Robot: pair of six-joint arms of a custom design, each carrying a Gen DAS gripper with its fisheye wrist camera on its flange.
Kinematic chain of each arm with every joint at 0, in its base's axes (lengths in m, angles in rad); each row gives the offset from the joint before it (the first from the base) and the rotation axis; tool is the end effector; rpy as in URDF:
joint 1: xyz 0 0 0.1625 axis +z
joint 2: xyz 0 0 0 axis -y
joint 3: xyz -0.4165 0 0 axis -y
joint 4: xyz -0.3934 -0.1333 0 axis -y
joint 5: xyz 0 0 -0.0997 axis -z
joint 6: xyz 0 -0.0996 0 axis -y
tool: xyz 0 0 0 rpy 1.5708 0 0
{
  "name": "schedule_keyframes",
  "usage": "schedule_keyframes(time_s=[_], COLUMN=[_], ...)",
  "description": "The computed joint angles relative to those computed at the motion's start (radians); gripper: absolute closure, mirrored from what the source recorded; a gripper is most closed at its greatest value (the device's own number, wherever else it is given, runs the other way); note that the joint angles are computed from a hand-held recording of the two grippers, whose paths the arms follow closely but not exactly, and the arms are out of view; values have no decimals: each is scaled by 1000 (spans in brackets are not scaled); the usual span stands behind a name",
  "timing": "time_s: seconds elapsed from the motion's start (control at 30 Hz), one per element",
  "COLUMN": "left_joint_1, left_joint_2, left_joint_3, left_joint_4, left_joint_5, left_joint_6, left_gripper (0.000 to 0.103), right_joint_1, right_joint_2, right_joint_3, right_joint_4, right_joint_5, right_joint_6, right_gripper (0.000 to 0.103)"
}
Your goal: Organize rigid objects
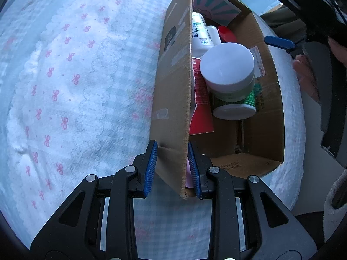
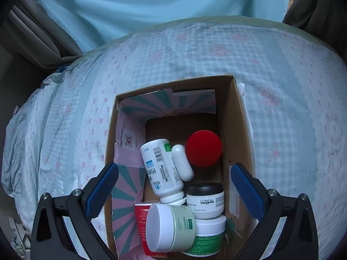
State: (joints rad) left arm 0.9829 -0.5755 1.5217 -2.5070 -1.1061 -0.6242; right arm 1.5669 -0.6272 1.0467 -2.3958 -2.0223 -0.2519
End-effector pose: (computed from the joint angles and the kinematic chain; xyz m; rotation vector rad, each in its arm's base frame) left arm -0.2281 -0.6631 -0.0200 -0.0464 2.7315 -0.3570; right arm 0.0866 -0.8238 0.2037 0.2005 -2.6046 0.4556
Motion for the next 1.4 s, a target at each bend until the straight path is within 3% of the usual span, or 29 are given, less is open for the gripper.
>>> schedule_keyframes(time_s=[0.13, 0.3, 0.73, 0.77, 0.83, 0.87, 0.9, 0.97, 1.1, 1.4], left_joint_1=[1, -33, -291, -312, -349, -369, -388, -427, -487, -618], left_joint_2=[-8, -49, -121, -121, -121, -122, -121, -129, -123, -171], left_joint_3=[-1, -9, -194, -209, -230, -238, -245, -241, -285, -237], left_joint_4=[9, 93, 458, 477, 514, 527, 534, 521, 642, 685], left_joint_5=[0, 64, 333, 345, 369, 382, 395, 420, 447, 530], left_joint_6=[-18, -77, -144, -142, -146, -147, -151, -149, -227, -354], left_gripper=[78, 78, 75, 73, 56, 22, 1, 1, 1, 1], right_joint_1=[1, 22, 120, 129, 142, 148, 153, 163, 177, 214], right_joint_2=[-33, -129, -548, -586, -633, -659, -687, -736, -825, -964], right_joint_3=[27, 123, 431, 452, 477, 492, 506, 538, 597, 707], right_joint_4=[24, 42, 11, 13, 11, 9, 6, -11, -29, -125], right_joint_5=[9, -24, -109, -112, -123, -125, -129, -137, -136, -183], right_joint_6=[1, -38, -85, -93, -102, -107, -115, -125, -130, -188], right_gripper=[0, 0, 0, 0, 0, 0, 0, 0, 0, 0])
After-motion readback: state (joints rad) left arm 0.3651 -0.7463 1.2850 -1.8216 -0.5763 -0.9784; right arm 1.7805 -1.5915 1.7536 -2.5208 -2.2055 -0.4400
